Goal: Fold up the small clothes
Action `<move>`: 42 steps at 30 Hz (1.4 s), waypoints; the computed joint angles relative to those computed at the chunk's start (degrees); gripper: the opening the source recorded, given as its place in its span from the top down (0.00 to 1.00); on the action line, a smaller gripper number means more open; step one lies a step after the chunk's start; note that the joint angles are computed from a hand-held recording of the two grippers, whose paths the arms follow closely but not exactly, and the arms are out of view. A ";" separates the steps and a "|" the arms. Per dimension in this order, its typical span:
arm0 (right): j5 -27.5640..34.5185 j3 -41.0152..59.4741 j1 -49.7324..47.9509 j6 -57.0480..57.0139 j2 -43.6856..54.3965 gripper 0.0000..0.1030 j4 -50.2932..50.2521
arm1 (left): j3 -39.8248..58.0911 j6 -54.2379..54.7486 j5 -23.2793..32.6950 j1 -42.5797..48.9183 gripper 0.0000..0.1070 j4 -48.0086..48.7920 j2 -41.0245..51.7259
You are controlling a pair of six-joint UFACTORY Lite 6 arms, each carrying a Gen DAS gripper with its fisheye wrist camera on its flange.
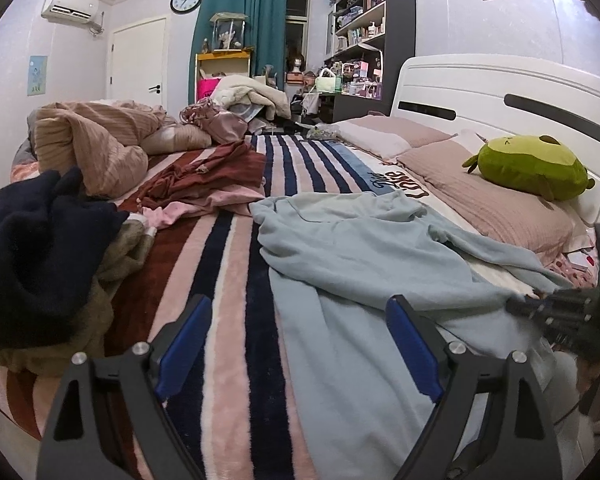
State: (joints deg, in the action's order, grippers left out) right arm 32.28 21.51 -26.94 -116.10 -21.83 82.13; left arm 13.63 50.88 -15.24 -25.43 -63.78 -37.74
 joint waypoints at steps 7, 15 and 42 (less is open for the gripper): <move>4.49 6.28 -7.78 -0.05 7.30 1.00 -7.24 | 0.26 -3.06 0.80 0.56 0.19 2.83 0.15; 17.83 14.37 -11.01 5.13 19.65 0.56 -13.88 | 1.05 1.27 0.14 -0.69 0.19 -2.11 0.81; 19.21 6.76 -19.57 -3.12 10.61 0.99 -11.85 | 3.36 -1.67 -1.47 -3.20 0.19 -0.35 5.64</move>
